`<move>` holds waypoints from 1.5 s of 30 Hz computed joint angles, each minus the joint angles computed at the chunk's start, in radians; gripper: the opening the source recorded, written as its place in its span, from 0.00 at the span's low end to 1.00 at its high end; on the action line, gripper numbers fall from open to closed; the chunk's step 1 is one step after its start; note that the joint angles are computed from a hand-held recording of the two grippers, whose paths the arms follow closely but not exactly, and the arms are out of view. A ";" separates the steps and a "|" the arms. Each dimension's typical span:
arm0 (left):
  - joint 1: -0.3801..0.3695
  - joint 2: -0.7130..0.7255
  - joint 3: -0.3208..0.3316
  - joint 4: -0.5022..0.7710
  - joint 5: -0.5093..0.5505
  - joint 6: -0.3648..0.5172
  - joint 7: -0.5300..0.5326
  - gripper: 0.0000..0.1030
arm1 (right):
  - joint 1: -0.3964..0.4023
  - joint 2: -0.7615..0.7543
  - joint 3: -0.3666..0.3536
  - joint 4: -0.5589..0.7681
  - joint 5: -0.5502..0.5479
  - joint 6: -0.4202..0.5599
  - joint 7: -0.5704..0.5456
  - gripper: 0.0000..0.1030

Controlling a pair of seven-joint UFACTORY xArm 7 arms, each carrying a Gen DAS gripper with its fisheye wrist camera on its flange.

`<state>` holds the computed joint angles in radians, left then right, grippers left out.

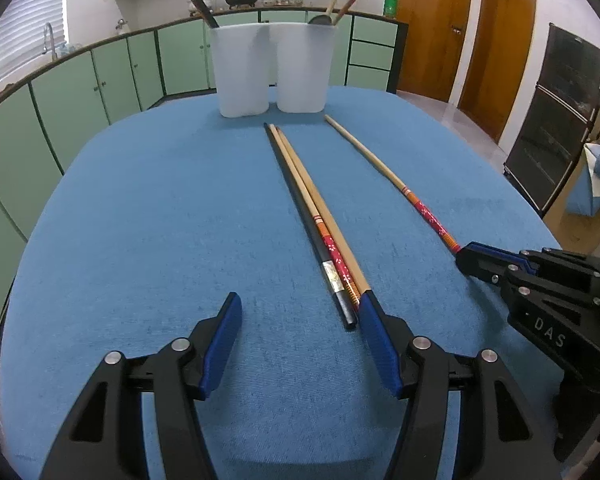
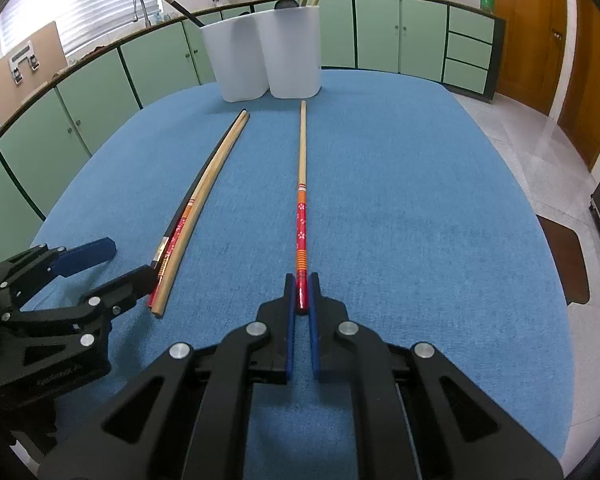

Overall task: Organize utensils
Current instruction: 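Grasp a red-striped chopstick with the right tool while the left tool grasps a black one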

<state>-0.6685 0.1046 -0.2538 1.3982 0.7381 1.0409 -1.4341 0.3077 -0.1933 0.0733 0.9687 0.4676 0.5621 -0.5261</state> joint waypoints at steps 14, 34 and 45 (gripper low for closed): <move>0.021 -0.058 -0.022 -0.061 -0.011 0.027 -0.043 0.61 | -0.003 -0.001 0.004 -0.003 -0.008 -0.006 0.001 0.06; -0.013 0.007 -0.004 0.015 0.007 0.053 -0.003 0.07 | 0.001 -0.003 0.010 -0.013 -0.055 -0.033 0.029 0.06; -0.028 -0.018 -0.016 0.016 0.041 0.100 -0.036 0.07 | 0.025 -0.038 -0.008 -0.029 -0.004 -0.047 -0.021 0.05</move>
